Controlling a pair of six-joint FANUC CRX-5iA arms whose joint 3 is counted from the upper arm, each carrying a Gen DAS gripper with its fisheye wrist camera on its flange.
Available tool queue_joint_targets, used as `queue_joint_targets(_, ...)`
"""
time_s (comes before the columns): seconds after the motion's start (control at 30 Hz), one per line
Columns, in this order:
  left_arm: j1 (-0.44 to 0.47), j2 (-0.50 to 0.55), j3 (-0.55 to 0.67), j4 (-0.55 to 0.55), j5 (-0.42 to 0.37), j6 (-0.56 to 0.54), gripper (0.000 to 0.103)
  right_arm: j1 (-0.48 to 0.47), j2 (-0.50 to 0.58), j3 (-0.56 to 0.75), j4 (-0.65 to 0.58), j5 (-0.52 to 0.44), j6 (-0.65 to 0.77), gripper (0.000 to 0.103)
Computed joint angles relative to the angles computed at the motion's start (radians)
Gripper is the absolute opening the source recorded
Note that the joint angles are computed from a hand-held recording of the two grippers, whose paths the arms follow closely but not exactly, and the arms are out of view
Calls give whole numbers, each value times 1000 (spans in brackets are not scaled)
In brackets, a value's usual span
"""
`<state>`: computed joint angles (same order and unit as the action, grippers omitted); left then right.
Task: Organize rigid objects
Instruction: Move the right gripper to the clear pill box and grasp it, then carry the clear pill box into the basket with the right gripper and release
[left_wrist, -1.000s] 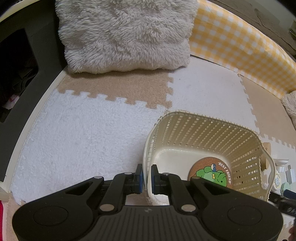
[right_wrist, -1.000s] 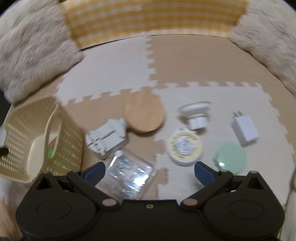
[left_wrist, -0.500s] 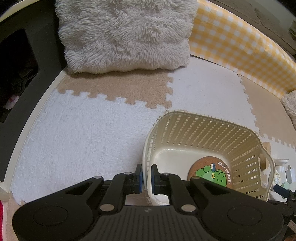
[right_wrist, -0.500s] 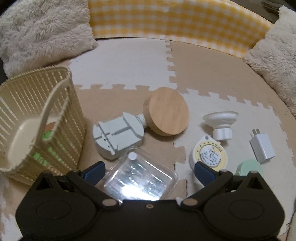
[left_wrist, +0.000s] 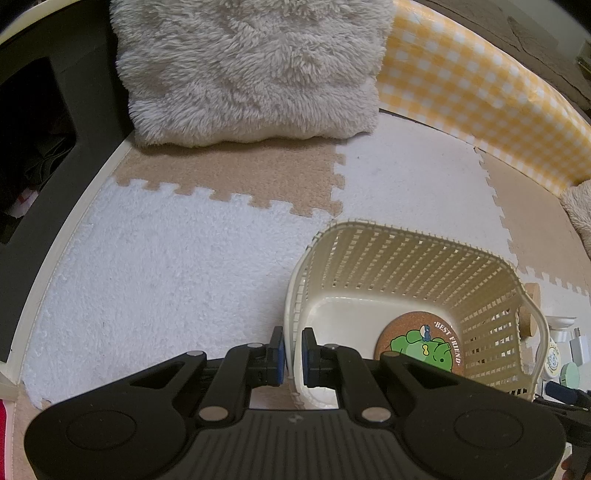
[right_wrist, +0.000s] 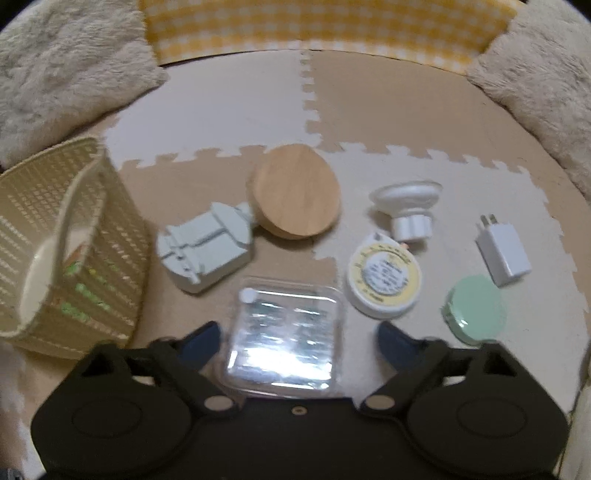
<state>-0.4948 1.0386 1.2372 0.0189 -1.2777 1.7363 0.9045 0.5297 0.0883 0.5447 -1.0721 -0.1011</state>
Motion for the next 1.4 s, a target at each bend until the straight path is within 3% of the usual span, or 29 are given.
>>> queue_joint_targets(0.33,0,1,2,0,-1,1,8,5,10,36,-3,-30,67,73)
queue_joint_targets(0.77,0,1,2,-1,-1,0,8,29,-105,-100,339,75,-175,73)
queue_joint_targets(0.93,0,1,2,0,-1,1,8,21,-111,-95,428,141,-217,74)
queue_joint_targets(1.07,1,1,0,3,0,1,8,17,-67,-29,405,183,-170,74)
queue_joint_targets(1.2,4,6,4,14,-1,0,8,16,-7,70,293,210,-51,74)
queue_joint_targets(1.4,7,14,18,20,-6,1,8,22,79,219,161,136,95,74)
